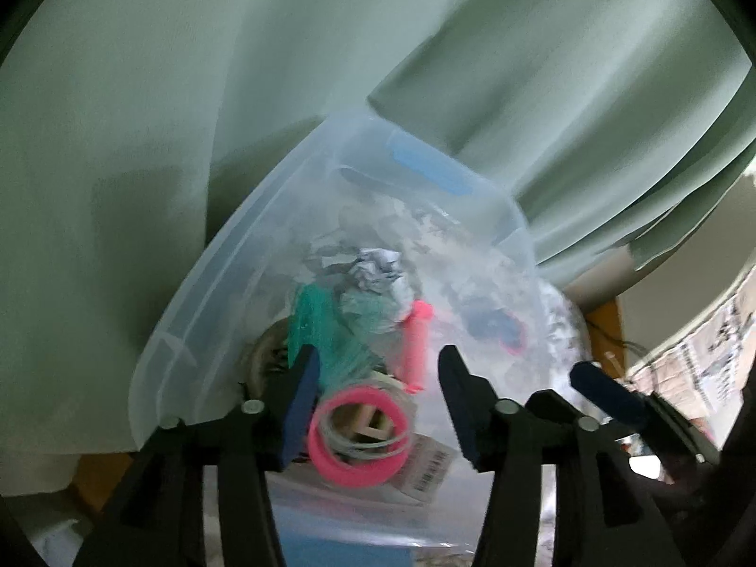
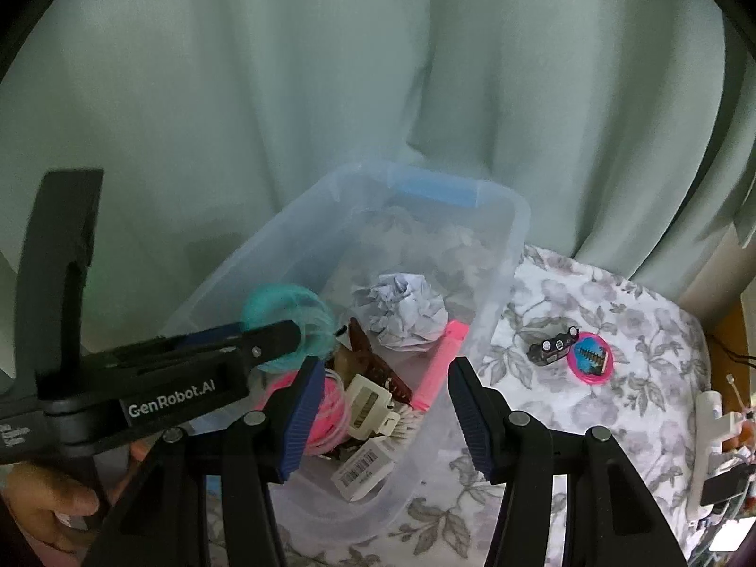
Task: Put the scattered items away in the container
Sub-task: 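Open both tools to drop bangles and white clip into the box, then move both tools from the box toward the toy car and pink badge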
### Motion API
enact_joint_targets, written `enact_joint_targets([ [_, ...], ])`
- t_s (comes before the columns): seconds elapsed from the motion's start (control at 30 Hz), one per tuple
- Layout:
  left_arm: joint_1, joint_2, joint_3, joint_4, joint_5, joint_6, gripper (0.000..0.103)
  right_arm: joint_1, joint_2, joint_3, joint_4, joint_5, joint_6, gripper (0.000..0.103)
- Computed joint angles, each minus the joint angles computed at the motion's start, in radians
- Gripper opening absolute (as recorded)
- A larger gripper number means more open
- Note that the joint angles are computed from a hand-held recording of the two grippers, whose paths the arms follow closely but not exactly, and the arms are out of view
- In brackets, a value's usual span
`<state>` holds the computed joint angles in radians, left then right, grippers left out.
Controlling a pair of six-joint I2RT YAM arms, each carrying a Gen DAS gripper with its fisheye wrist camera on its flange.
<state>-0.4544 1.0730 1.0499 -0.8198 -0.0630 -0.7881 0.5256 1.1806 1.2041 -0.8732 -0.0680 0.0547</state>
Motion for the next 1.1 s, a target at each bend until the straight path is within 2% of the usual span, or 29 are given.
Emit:
enact_joint_targets([
  [0.1,-0.015,-0.026,0.004,-0.022,-0.010,-0.041,0.059,0.012,-0.023,0.004,-0.008,0.013,0.005,0.059],
  [0.3,-0.080,-0.065,0.052,-0.087,-0.111,-0.073,0.059,0.019,-0.065,0.016,-0.030,0.015,0.023,0.059],
  [0.53,-0.246,-0.050,0.159,-0.152,-0.284,-0.123,0.059,0.003,-0.149,0.020,-0.049,0.007,0.036,0.059],
  [0.7,-0.406,-0.006,0.255,-0.199,-0.440,-0.170,0.059,-0.094,-0.232,0.013,-0.081,-0.064,0.020,0.059],
  [0.8,-0.511,0.041,0.327,-0.229,-0.552,-0.186,0.059,-0.215,-0.282,0.017,-0.109,-0.152,-0.018,0.059],
  [0.93,-0.636,0.142,0.453,-0.278,-0.668,-0.203,0.059,-0.474,-0.333,0.026,-0.163,-0.346,-0.112,0.059],
  [1.1,-0.706,0.282,0.586,-0.291,-0.691,-0.190,0.059,-0.896,-0.313,0.065,-0.290,-0.660,-0.325,0.060],
])
